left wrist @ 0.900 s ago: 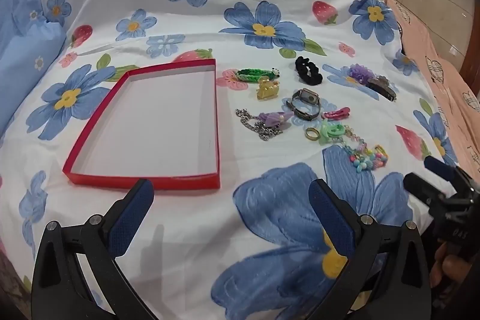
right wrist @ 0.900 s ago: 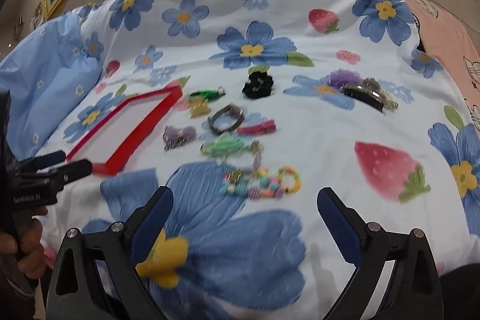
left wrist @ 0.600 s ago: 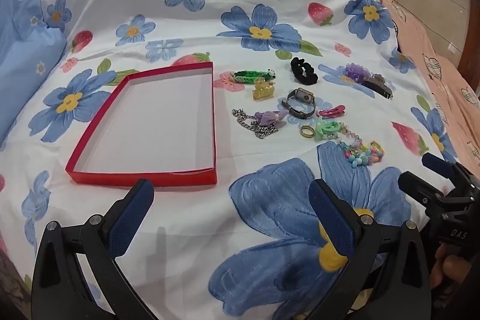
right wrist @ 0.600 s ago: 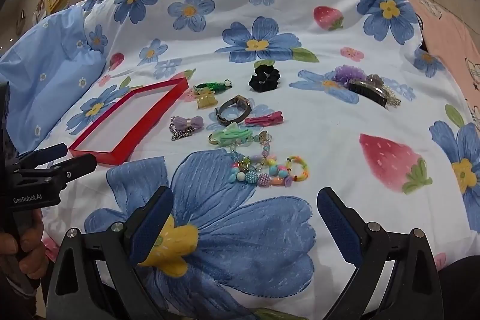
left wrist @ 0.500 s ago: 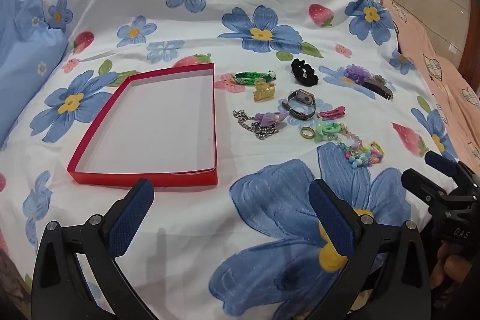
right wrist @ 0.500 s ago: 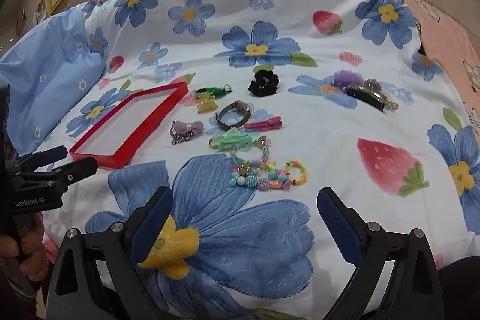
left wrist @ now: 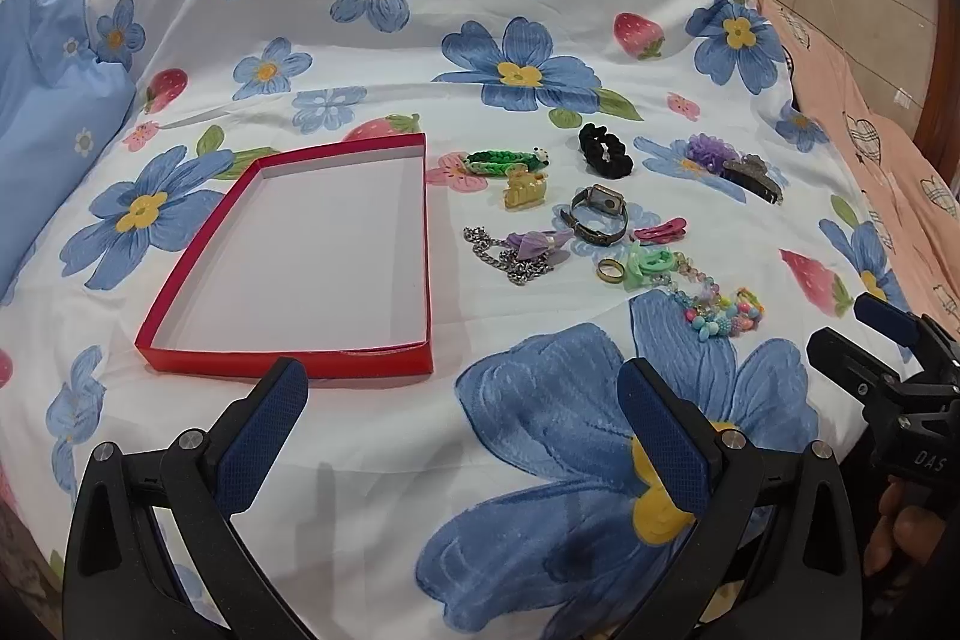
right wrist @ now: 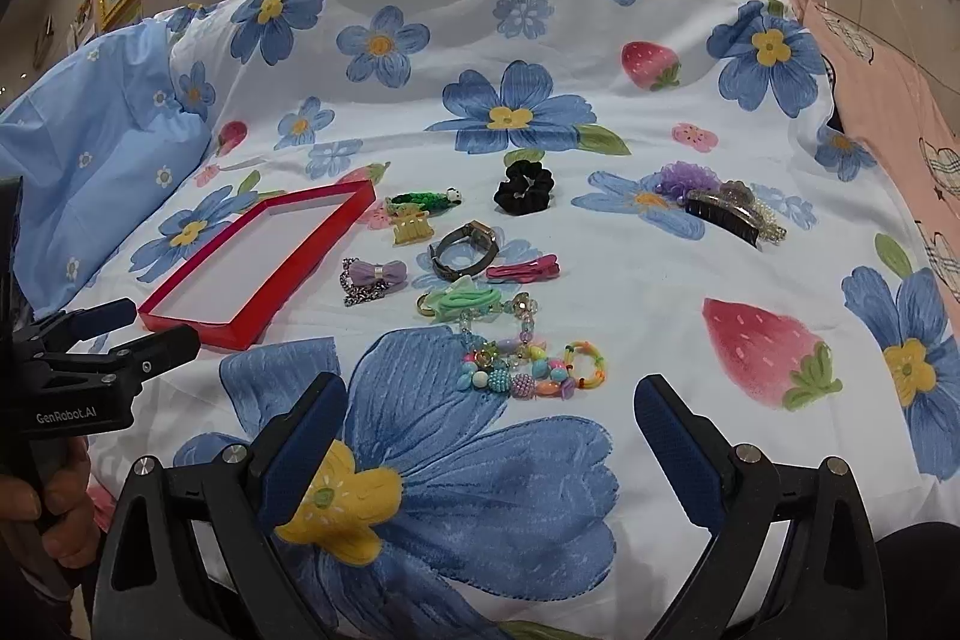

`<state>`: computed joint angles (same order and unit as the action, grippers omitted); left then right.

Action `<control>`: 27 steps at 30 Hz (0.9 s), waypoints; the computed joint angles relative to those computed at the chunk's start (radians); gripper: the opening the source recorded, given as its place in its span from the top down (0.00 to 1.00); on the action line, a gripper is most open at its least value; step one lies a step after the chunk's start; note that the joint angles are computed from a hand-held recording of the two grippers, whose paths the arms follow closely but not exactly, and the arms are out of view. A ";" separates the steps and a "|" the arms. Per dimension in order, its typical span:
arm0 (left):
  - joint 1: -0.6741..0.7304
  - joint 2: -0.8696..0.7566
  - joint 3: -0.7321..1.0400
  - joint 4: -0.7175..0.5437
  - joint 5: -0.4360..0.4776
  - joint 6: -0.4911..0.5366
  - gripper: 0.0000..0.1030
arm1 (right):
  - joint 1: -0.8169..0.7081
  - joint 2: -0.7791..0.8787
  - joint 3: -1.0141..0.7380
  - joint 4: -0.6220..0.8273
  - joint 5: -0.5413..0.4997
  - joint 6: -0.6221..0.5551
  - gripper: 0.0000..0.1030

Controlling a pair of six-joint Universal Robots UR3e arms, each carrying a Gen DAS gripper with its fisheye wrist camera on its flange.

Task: Organize jewelry

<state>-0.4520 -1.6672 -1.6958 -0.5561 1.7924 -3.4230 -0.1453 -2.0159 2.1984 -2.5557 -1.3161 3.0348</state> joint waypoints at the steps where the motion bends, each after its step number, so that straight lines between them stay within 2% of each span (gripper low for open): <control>1: 0.000 0.000 0.003 -0.003 -0.001 0.000 0.00 | 0.000 0.000 -0.004 0.004 0.001 0.001 0.05; 17: -0.008 -0.003 0.017 -0.015 0.013 -0.001 0.00 | 0.001 0.002 -0.009 0.006 0.005 0.010 0.05; 27: -0.003 -0.010 0.038 -0.025 0.012 0.013 0.00 | -0.037 -0.022 0.008 0.016 0.055 -0.005 0.05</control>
<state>-0.4554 -1.6771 -1.6577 -0.5811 1.8048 -3.4098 -0.1828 -2.0376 2.2067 -2.5397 -1.2611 3.0295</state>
